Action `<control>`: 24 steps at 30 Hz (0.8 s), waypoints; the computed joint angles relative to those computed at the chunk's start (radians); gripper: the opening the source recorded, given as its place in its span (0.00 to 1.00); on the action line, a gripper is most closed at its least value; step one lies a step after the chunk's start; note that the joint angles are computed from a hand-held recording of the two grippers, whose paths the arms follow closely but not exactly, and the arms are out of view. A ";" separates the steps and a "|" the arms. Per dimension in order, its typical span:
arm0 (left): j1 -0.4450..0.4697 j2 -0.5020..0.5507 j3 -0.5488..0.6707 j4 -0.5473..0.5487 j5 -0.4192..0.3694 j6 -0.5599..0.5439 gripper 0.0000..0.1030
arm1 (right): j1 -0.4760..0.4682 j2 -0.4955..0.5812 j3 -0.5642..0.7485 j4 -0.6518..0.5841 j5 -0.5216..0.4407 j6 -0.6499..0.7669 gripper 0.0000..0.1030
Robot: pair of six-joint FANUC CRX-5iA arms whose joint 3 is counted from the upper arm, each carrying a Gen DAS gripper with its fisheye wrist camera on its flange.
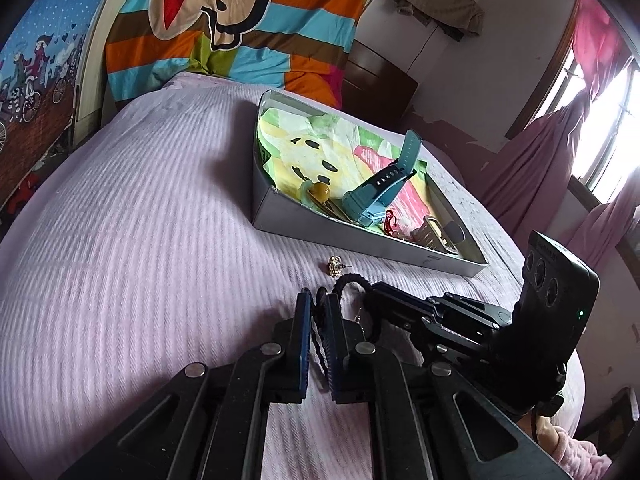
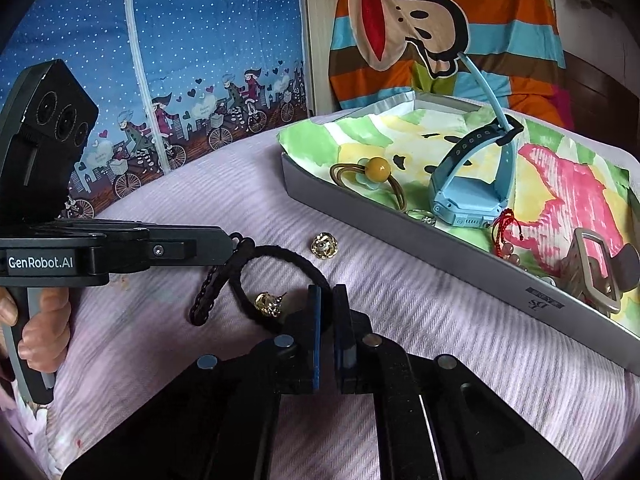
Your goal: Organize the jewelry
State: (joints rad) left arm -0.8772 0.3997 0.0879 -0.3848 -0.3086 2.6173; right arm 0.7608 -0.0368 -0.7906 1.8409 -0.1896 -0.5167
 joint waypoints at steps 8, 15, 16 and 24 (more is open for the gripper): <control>-0.012 -0.012 0.015 -0.096 0.027 0.089 0.07 | -0.149 -0.074 -0.034 0.513 -0.004 -0.494 0.05; -0.036 0.000 0.091 -0.209 -0.022 0.204 0.06 | -0.172 -0.139 -0.079 0.610 -0.101 -0.652 0.05; -0.040 0.003 0.105 -0.234 -0.027 0.233 0.07 | -0.175 -0.147 -0.085 0.616 -0.110 -0.667 0.05; -0.046 0.077 0.261 -0.331 -0.117 0.339 0.06 | -0.143 -0.180 -0.146 0.420 -0.262 -0.627 0.05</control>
State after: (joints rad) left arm -0.9236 0.4763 0.3485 -0.7161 -0.4254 2.9559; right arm 0.6174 -0.2166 -0.9369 2.2606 -0.4512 -1.1436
